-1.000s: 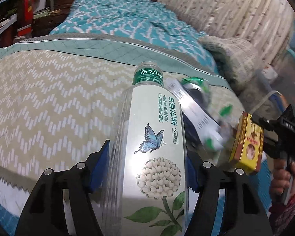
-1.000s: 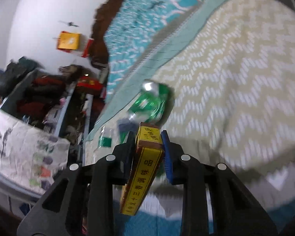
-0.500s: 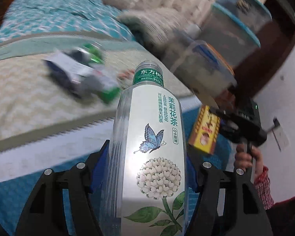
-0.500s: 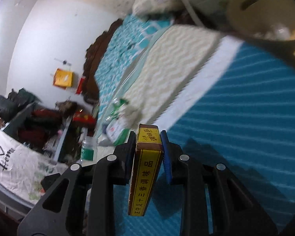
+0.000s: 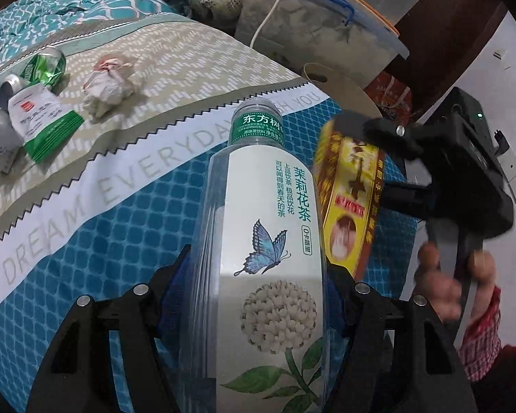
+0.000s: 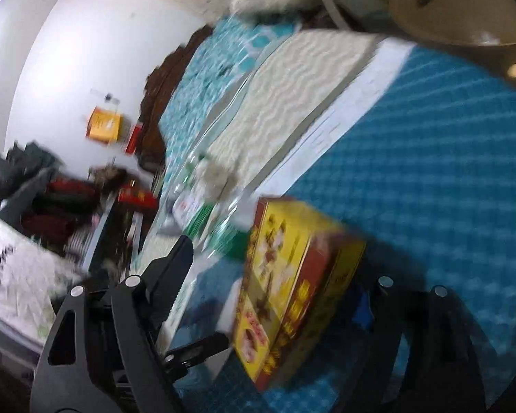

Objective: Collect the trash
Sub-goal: 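Carry the bottle and yellow box to the wastebasket and drop them in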

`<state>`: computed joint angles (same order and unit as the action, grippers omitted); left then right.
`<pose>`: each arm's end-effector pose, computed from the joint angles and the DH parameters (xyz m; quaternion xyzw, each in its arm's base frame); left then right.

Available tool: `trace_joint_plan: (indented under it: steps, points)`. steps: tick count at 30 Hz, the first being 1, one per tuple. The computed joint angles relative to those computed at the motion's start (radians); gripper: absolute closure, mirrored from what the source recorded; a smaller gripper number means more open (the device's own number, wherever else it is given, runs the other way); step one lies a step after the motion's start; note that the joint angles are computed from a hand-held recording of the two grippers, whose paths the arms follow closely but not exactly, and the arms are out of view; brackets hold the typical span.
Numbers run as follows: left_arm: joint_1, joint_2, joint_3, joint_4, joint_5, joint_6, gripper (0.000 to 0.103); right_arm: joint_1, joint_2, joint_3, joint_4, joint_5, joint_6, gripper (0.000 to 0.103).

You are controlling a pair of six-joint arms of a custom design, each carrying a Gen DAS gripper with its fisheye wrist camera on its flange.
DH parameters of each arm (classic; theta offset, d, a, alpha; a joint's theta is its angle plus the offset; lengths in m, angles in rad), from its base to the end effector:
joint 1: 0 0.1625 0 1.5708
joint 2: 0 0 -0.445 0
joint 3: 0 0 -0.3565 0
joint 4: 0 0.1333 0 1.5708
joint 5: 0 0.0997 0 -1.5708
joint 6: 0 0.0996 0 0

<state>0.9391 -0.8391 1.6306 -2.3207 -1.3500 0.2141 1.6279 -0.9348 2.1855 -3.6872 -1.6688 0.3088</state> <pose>-0.2548 -0.6109 0.1387 0.4099 0.9052 -0.0026 0.1120 0.1528 -0.5087 0.1938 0.1342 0.8969 -0.4201 0.0325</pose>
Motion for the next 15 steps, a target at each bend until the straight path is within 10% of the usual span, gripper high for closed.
trace_joint_plan:
  steps: [12, 15]
  points:
    - [0.004, -0.012, 0.004, -0.001, 0.005, 0.006, 0.041, 0.096, 0.060, 0.107, -0.158, -0.155, -0.106, 0.026]
    - [0.002, -0.010, -0.003, 0.011, 0.010, 0.002, 0.041, 0.065, 0.041, 0.152, -0.189, -0.118, -0.082, 0.065]
